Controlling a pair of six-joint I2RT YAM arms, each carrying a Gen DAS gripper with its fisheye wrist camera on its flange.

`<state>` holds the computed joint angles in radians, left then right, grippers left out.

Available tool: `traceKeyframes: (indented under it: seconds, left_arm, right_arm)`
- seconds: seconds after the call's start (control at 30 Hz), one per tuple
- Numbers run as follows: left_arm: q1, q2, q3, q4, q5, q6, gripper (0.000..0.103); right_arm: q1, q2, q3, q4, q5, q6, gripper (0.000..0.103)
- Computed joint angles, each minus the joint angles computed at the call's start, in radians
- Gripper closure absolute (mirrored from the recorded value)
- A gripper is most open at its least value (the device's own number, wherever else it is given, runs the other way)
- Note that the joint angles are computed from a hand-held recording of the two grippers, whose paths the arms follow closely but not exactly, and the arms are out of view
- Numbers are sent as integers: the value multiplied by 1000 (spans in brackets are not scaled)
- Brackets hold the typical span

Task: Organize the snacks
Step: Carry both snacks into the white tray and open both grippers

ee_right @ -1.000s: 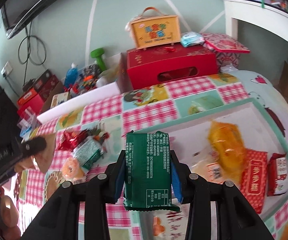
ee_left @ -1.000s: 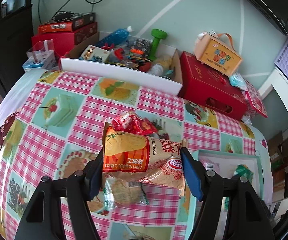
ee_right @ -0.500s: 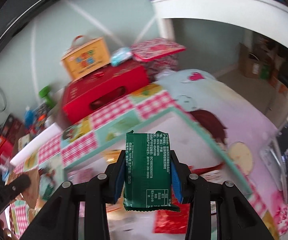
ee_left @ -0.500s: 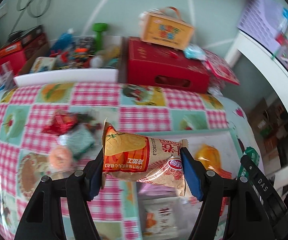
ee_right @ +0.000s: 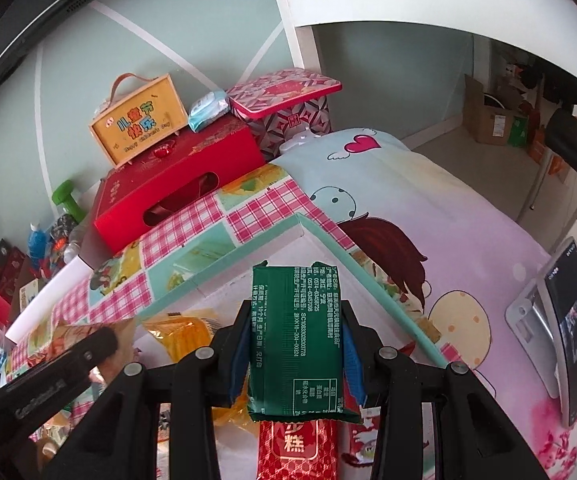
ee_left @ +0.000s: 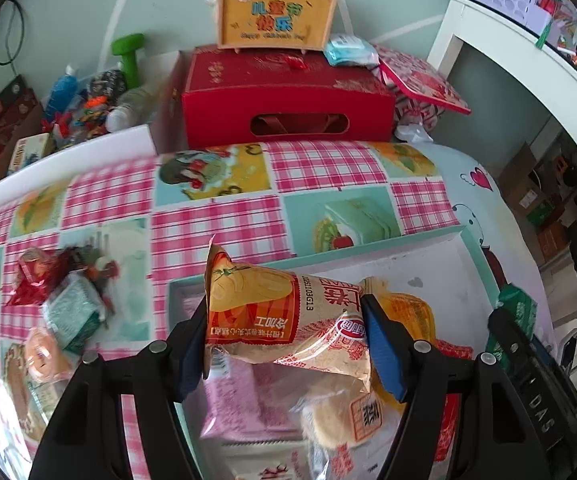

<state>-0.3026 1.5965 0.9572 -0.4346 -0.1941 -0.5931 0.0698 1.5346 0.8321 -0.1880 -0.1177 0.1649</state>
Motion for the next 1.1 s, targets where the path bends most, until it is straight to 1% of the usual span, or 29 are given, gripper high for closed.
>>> traceKeyframes:
  seconds: [0.17,0.27,0.4,0.5,0.53,0.6,0.67,0.7,0.8,0.87,0.9,0.93,1.0,1.1]
  left_arm:
    - [9,66,30,11,30,8,32]
    - [5,87,32,21,53,3,31]
    - [14,80,8,44,87,-15,30]
    - [22,58,-14,50,94,-26,28]
    - [27,42,-25,54,102,-31,26]
    - [32,23,-35,55,110,-39,24]
    - [33,2,-41,47,110,-45,24]
    - [33,-6,-43,44,110,-45,24]
    - [33,-44,-56,32,102,-49,24]
    - [33,-73,-66,22,83,-60,23]
    - [33,-86,-69,18,77,-65,21]
    - [34,-100,-75,15,70,-70,16]
    - [30,-127,-85,6,44,-84,12]
    - [25,-151,-95,-13,-7,-104,11]
  right_arm:
    - [38,69,17,7,82,-21,61]
    - [49,98,25,10,108,-42,61]
    - [73,116,34,3,169,-74,60]
    - [76,122,42,-9,170,-73,57]
    - [74,126,49,-19,162,-70,54]
    - [70,130,56,-34,147,-67,50]
    - [74,136,63,-49,155,-64,43]
    - [76,141,68,-61,162,-67,36]
    - [78,148,71,-63,156,-78,32]
    - [77,144,69,-63,148,-82,28]
    - [76,141,68,-64,147,-84,22]
    - [74,136,68,-67,148,-86,17]
    - [69,127,67,-71,148,-87,11]
    - [56,104,68,-89,140,-85,0]
